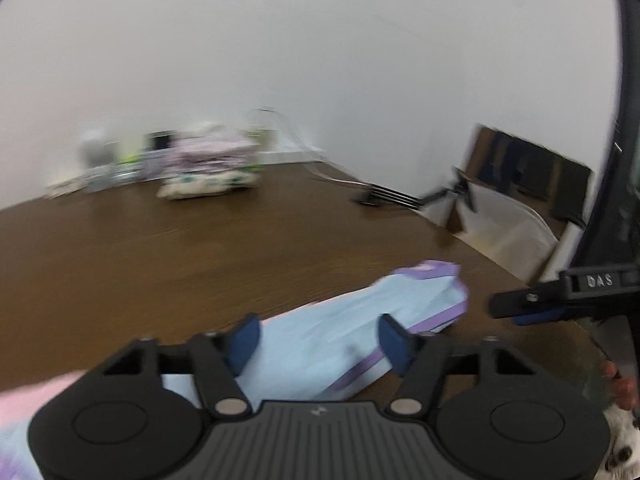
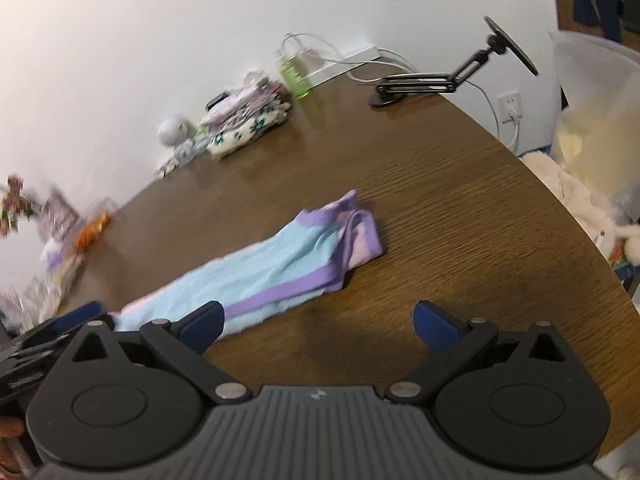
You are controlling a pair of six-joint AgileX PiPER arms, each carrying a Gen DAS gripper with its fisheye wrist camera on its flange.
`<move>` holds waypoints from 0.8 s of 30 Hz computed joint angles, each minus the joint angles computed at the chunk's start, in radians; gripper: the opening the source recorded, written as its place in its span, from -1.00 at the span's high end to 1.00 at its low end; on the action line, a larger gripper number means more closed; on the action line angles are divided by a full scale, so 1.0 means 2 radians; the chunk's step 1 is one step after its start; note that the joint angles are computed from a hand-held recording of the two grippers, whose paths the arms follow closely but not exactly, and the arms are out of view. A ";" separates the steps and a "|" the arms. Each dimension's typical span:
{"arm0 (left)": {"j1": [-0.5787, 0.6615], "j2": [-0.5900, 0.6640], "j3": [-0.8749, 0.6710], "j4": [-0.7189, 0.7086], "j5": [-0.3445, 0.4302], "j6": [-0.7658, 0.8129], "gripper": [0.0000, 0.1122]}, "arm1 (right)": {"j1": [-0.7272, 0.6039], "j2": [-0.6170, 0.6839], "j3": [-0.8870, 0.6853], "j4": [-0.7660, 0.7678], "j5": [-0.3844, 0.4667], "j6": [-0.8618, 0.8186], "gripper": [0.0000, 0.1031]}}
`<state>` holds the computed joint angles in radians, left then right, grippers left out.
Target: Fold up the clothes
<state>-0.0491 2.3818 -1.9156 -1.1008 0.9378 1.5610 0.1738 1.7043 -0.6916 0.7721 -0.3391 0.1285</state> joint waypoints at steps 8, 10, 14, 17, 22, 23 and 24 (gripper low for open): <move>-0.104 0.066 -0.083 0.082 -0.050 -0.052 0.77 | -0.058 0.060 -0.025 -0.223 -0.025 0.235 -0.97; -0.109 0.088 -0.112 0.105 -0.040 -0.078 0.78 | -0.059 0.073 -0.034 -0.221 -0.037 0.233 -0.97; -0.107 0.107 -0.131 0.094 -0.032 -0.086 0.78 | -0.055 0.093 -0.057 -0.199 -0.043 0.192 -0.97; -0.100 0.117 -0.148 0.091 -0.015 -0.100 0.78 | -0.057 0.104 -0.077 -0.206 -0.032 0.180 -0.95; -0.097 0.123 -0.160 0.088 -0.007 -0.102 0.77 | -0.067 0.115 -0.079 -0.251 -0.047 0.221 -0.27; -0.097 0.123 -0.161 0.087 -0.005 -0.102 0.77 | -0.069 0.116 -0.079 -0.259 -0.051 0.225 -0.25; -0.096 0.122 -0.159 0.085 -0.004 -0.101 0.77 | -0.070 0.117 -0.078 -0.268 -0.052 0.230 -0.24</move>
